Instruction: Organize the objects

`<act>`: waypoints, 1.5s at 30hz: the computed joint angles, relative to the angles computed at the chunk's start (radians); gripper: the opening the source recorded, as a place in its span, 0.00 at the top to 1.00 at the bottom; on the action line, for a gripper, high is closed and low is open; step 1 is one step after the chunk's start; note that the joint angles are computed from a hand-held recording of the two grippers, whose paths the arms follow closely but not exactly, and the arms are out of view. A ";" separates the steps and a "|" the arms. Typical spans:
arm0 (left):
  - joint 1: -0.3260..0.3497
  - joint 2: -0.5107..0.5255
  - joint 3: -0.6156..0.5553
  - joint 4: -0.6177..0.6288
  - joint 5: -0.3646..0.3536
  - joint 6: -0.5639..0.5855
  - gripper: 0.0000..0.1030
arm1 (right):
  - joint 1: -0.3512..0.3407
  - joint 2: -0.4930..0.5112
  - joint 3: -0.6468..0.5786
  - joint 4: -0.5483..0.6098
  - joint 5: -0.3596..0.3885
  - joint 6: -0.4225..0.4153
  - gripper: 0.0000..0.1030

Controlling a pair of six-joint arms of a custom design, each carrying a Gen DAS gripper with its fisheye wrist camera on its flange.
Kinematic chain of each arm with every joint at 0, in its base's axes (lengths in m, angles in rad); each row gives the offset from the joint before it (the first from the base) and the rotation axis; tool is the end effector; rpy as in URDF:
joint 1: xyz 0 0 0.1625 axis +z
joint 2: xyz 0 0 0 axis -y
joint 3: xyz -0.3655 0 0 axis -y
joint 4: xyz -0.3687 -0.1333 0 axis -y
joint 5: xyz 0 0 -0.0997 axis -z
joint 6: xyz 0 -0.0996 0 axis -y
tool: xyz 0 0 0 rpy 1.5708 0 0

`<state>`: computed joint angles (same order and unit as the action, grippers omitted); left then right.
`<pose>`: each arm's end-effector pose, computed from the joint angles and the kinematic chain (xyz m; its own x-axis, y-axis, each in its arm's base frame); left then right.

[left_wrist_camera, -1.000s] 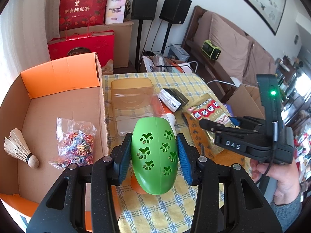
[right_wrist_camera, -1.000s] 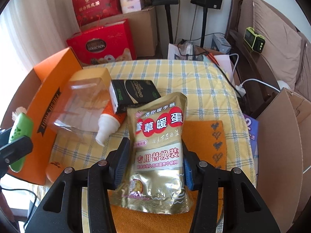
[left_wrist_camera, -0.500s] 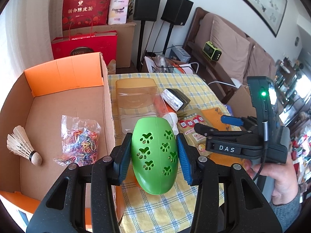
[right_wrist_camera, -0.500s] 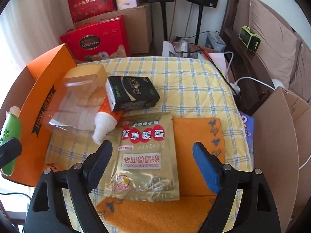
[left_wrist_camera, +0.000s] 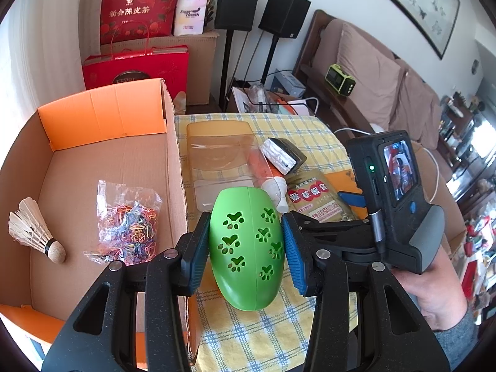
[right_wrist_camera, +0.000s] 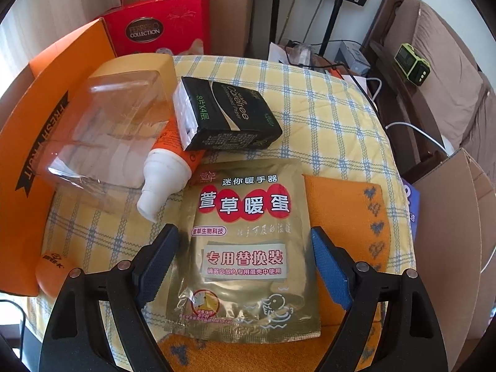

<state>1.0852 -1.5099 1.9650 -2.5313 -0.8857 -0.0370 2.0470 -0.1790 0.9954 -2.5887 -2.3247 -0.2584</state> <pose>-0.0495 -0.5144 0.3460 -0.8424 0.0618 -0.5354 0.3775 0.7766 -0.5043 0.3899 -0.6139 -0.0923 -0.5723 -0.4279 0.6995 -0.6158 0.7876 -0.0221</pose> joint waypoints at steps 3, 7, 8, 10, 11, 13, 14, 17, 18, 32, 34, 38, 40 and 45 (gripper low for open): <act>0.001 0.001 0.000 -0.002 -0.003 -0.002 0.60 | 0.001 0.002 -0.008 0.018 0.006 0.006 0.16; 0.001 -0.002 0.004 -0.004 -0.004 -0.004 0.60 | 0.012 0.021 -0.035 0.051 -0.018 -0.004 0.15; 0.001 -0.004 0.005 -0.003 -0.005 -0.004 0.60 | 0.015 0.027 -0.039 0.048 -0.028 -0.015 0.15; 0.000 -0.005 0.006 -0.003 -0.006 -0.004 0.60 | 0.018 0.029 -0.038 0.035 -0.029 -0.022 0.13; 0.001 -0.005 0.006 -0.003 -0.006 -0.003 0.60 | 0.016 0.019 -0.027 0.029 -0.008 -0.012 0.10; 0.000 -0.006 0.008 -0.004 -0.006 -0.004 0.60 | 0.010 0.003 -0.016 0.048 0.028 0.018 0.04; 0.000 -0.006 0.008 -0.005 -0.007 -0.005 0.60 | 0.010 0.002 -0.019 0.067 0.034 0.024 0.01; 0.000 -0.008 0.009 -0.004 -0.007 -0.008 0.60 | 0.020 0.027 -0.045 0.087 -0.011 -0.001 0.01; 0.000 -0.008 0.009 -0.004 -0.007 -0.007 0.60 | 0.021 0.034 -0.054 0.105 -0.021 -0.002 0.01; 0.002 -0.009 0.007 -0.002 -0.009 -0.005 0.60 | -0.006 -0.029 0.005 0.065 0.063 0.010 0.49; 0.002 -0.008 0.008 -0.004 -0.008 -0.004 0.60 | -0.012 -0.047 0.028 0.040 0.085 0.018 0.51; 0.002 -0.008 0.006 0.000 -0.007 -0.004 0.60 | -0.016 -0.084 0.075 -0.025 0.108 0.027 0.52; 0.002 -0.008 0.006 -0.001 -0.006 -0.004 0.60 | -0.017 -0.101 0.091 -0.040 0.119 0.032 0.52; 0.002 -0.008 -0.002 -0.002 -0.006 -0.002 0.60 | -0.013 -0.151 0.140 -0.094 0.138 0.033 0.59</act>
<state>1.0870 -1.5178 1.9629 -2.5334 -0.8914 -0.0393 2.0338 -0.3297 1.1358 -2.6824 -2.1870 -0.2255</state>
